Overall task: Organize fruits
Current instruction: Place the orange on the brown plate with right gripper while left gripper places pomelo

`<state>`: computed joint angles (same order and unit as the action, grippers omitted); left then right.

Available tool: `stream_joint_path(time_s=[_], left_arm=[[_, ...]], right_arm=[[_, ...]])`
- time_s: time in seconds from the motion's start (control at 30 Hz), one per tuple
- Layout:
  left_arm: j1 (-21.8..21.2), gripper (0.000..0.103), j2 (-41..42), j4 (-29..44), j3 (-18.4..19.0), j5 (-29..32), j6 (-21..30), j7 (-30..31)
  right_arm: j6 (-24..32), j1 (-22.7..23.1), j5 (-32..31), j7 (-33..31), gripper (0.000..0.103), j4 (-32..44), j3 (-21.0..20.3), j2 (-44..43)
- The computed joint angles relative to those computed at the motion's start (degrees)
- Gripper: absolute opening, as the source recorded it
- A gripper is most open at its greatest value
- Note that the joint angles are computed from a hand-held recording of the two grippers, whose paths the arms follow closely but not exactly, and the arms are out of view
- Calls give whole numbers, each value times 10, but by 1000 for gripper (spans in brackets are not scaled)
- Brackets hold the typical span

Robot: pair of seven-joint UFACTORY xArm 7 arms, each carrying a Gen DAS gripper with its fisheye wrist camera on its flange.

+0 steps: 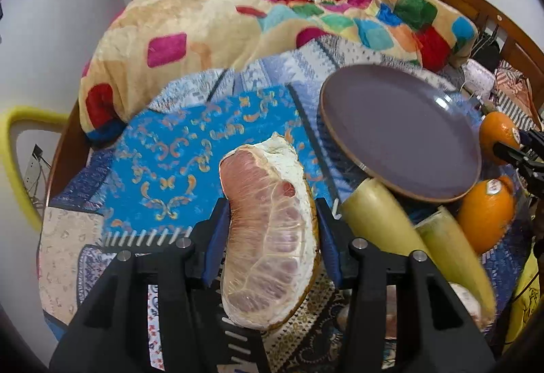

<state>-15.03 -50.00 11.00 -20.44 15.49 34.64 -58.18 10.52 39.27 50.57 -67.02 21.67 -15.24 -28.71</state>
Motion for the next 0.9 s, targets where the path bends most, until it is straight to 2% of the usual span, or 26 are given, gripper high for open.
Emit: stream_joint_path(time_s=[0.2, 0.47, 0.67, 0.9], left_arm=[[3, 49, -25, 26, -16, 12, 16, -6], [37, 49, 17, 73, -32, 37, -25, -9], [70, 49, 59, 107, -42, 62, -58, -14], [108, 49, 123, 141, -47, 93, -94, -19]], right_arm=[[-8, 7, -6, 9, 66, 0, 1, -27], [-32, 57, -15, 23, 66, 9, -24, -51], [-68, 136, -26, 30, 66, 28, -75, -41], [-103, 259, -39, 36, 66, 65, -170, 3]])
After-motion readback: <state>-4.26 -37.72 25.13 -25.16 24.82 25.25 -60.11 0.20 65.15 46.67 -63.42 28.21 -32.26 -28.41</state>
